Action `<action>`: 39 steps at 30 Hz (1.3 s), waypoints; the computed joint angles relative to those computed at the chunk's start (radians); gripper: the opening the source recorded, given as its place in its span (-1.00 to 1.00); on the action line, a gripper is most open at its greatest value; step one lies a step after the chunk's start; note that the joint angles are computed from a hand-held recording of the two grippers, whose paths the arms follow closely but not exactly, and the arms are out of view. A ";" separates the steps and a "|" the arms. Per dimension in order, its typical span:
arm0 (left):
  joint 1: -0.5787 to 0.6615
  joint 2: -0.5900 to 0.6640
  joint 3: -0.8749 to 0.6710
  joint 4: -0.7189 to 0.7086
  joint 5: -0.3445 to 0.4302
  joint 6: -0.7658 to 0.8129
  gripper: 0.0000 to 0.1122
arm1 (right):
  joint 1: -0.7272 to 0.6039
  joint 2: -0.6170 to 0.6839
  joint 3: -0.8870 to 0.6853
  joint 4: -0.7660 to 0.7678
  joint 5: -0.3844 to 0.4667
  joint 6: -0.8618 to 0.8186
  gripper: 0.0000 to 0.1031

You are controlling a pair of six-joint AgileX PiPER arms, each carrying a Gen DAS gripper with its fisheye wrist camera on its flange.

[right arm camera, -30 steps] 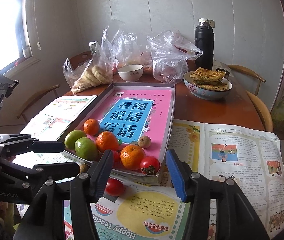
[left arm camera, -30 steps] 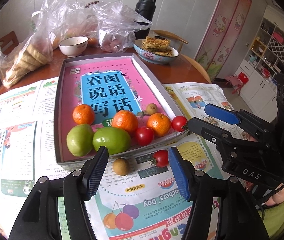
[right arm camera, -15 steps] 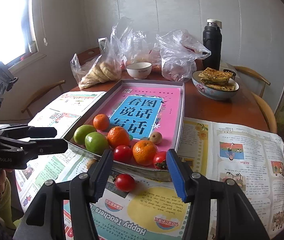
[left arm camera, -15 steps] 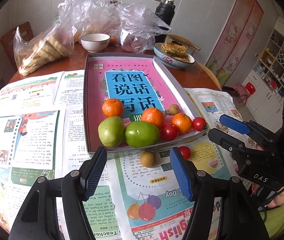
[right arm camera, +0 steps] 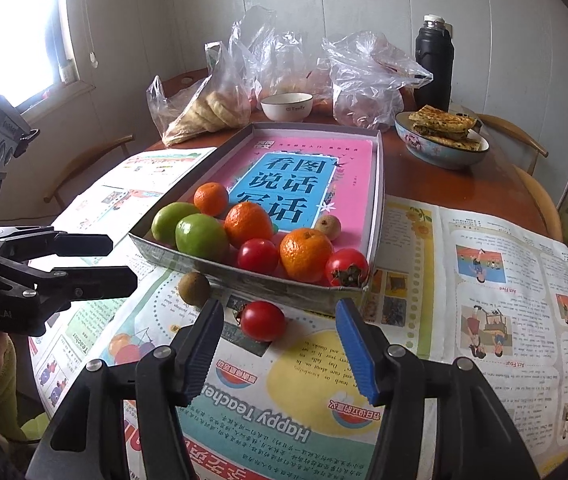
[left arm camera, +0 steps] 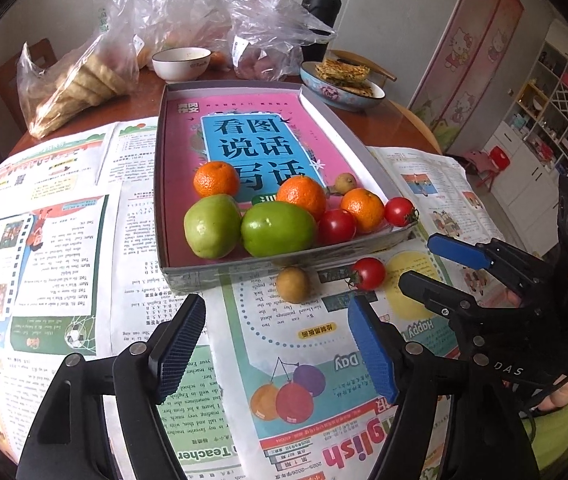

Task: Organize fruits
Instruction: 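Grasp the brown kiwi with the left gripper while the right grasps the cherry tomato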

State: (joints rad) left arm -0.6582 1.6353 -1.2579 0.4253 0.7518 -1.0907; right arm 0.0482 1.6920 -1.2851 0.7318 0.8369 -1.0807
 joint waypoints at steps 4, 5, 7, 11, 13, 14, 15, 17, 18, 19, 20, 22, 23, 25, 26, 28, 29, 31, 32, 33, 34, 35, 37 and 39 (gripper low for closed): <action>0.004 0.018 -0.007 -0.019 -0.008 0.020 0.34 | 0.007 0.003 0.013 -0.005 -0.004 -0.004 0.17; 0.005 0.023 -0.011 -0.024 -0.007 0.023 0.34 | 0.009 0.003 0.017 -0.005 -0.004 -0.007 0.17; 0.007 0.031 -0.015 -0.032 -0.010 0.031 0.34 | 0.013 0.003 0.024 -0.007 -0.007 -0.010 0.17; 0.012 0.051 -0.023 -0.043 -0.011 0.037 0.34 | 0.023 0.011 0.029 -0.015 -0.012 -0.006 0.17; 0.015 0.062 -0.029 -0.047 -0.010 0.041 0.34 | 0.029 0.014 0.034 -0.020 -0.016 -0.005 0.17; 0.017 0.066 -0.030 -0.051 -0.011 0.044 0.34 | 0.032 0.014 0.037 -0.020 -0.019 -0.007 0.17; 0.019 0.070 -0.030 -0.054 -0.016 0.047 0.34 | 0.035 0.015 0.040 -0.023 -0.025 -0.006 0.17; 0.023 0.079 -0.033 -0.059 -0.019 0.050 0.34 | 0.043 0.019 0.045 -0.030 -0.036 -0.005 0.17; 0.025 0.083 -0.034 -0.061 -0.021 0.050 0.34 | 0.049 0.021 0.047 -0.035 -0.041 -0.005 0.17; 0.027 0.086 -0.034 -0.066 -0.025 0.054 0.34 | 0.052 0.020 0.051 -0.036 -0.047 -0.005 0.17; 0.030 0.088 -0.033 -0.071 -0.029 0.056 0.34 | 0.057 0.023 0.053 -0.038 -0.053 -0.006 0.17; 0.037 0.092 -0.029 -0.082 -0.043 0.064 0.34 | 0.068 0.029 0.054 -0.050 -0.066 0.003 0.17; 0.042 0.094 -0.027 -0.089 -0.052 0.069 0.34 | 0.073 0.034 0.053 -0.054 -0.073 0.005 0.17; 0.054 0.101 -0.023 -0.101 -0.069 0.073 0.34 | 0.079 0.045 0.045 -0.063 -0.069 0.014 0.16; 0.059 0.103 -0.020 -0.105 -0.079 0.075 0.34 | 0.082 0.049 0.044 -0.062 -0.071 0.012 0.16; 0.067 0.112 -0.021 -0.117 -0.087 0.082 0.34 | 0.093 0.052 0.047 -0.075 -0.093 0.021 0.13; 0.070 0.115 -0.022 -0.123 -0.093 0.088 0.34 | 0.098 0.055 0.048 -0.080 -0.106 0.023 0.08; 0.072 0.122 -0.027 -0.133 -0.103 0.100 0.30 | 0.105 0.065 0.040 -0.099 -0.113 0.045 0.00; 0.073 0.126 -0.032 -0.135 -0.104 0.104 0.27 | 0.104 0.072 0.031 -0.099 -0.104 0.048 -0.07; 0.073 0.130 -0.038 -0.135 -0.103 0.106 0.26 | 0.104 0.074 0.028 -0.095 -0.104 0.048 -0.09; 0.072 0.136 -0.044 -0.134 -0.102 0.107 0.26 | 0.103 0.073 0.027 -0.094 -0.108 0.049 -0.09; 0.072 0.141 -0.050 -0.131 -0.100 0.105 0.23 | 0.104 0.073 0.027 -0.092 -0.111 0.050 -0.12; 0.072 0.153 -0.063 -0.135 -0.096 0.114 0.13 | 0.108 0.083 0.013 -0.109 -0.103 0.066 -0.22; 0.072 0.164 -0.075 -0.144 -0.095 0.127 0.05 | 0.110 0.082 0.015 -0.115 -0.111 0.066 -0.26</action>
State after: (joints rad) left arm -0.5866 1.7993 -1.3333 0.2817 0.6566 -0.9638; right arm 0.1587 1.7740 -1.2706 0.6167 0.7258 -1.0143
